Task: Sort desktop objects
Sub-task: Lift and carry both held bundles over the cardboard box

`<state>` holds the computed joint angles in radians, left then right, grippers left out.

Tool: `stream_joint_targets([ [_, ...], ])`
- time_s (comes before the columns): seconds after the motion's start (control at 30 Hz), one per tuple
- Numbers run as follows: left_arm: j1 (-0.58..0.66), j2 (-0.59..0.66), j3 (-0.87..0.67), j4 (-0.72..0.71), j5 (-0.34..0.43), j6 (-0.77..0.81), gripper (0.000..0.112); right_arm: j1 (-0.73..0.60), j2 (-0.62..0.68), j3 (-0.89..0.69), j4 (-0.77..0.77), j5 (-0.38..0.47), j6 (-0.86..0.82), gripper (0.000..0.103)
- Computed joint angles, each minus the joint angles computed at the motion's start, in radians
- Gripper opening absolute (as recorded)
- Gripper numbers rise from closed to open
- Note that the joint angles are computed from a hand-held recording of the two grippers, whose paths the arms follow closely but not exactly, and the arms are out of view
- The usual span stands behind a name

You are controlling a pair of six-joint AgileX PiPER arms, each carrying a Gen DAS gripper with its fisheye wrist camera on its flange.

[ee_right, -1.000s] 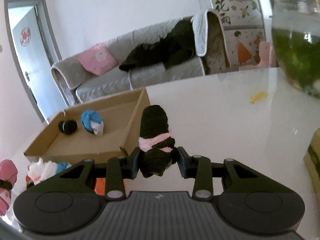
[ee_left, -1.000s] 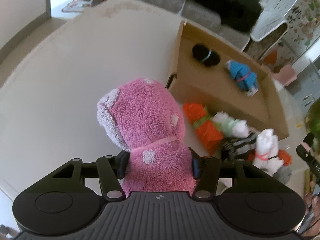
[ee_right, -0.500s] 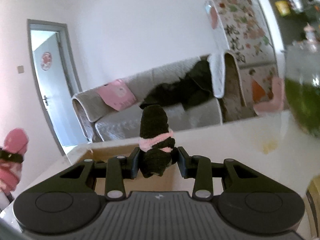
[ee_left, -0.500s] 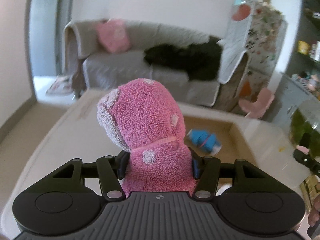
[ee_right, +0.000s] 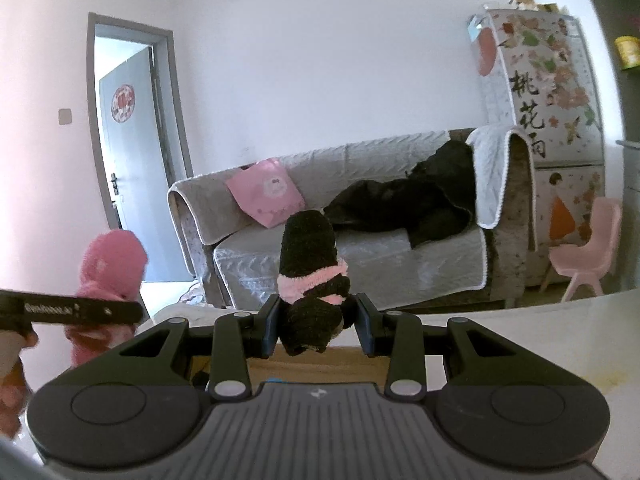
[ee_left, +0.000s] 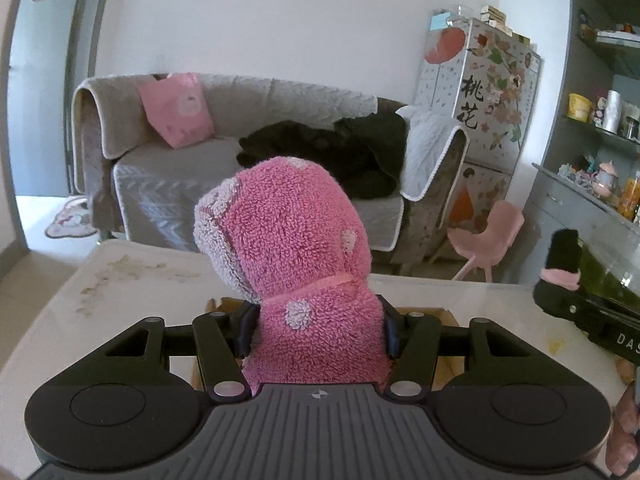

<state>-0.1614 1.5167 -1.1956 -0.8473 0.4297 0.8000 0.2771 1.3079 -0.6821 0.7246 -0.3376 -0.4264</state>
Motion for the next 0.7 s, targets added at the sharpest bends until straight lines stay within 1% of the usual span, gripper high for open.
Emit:
stream_joint_targets([
  [0.1, -0.008, 0.072, -0.035, -0.023, -0.015, 0.024, 0.063, -0.007, 0.077, -0.039, -0.064, -0.002, 0.053, 0.035],
  [0.17, -0.019, 0.116, -0.066, 0.032, -0.022, -0.019, 0.063, 0.004, 0.117, -0.063, -0.031, -0.001, 0.016, 0.035],
  [0.2, -0.012, 0.12, -0.063, 0.035, -0.026, -0.01, 0.063, 0.004, 0.134, -0.072, -0.032, 0.002, 0.016, 0.035],
  [0.27, -0.029, 0.141, -0.066, 0.088, -0.056, -0.045, 0.063, 0.012, 0.151, -0.075, -0.019, 0.005, 0.009, 0.035],
  [0.33, -0.035, 0.159, -0.071, 0.103, -0.057, -0.05, 0.063, 0.02, 0.162, -0.075, 0.012, 0.013, -0.011, 0.035],
  [0.4, -0.04, 0.169, -0.07, 0.114, -0.063, -0.053, 0.063, 0.031, 0.168, -0.079, 0.071, 0.017, -0.067, 0.035],
  [0.53, -0.051, 0.2, -0.081, 0.163, -0.061, -0.079, 0.064, 0.018, 0.183, -0.09, 0.116, 0.047, -0.096, 0.035],
  [0.7, -0.065, 0.243, -0.104, 0.227, -0.036, -0.107, 0.064, 0.02, 0.219, -0.127, 0.357, 0.081, -0.307, 0.035],
])
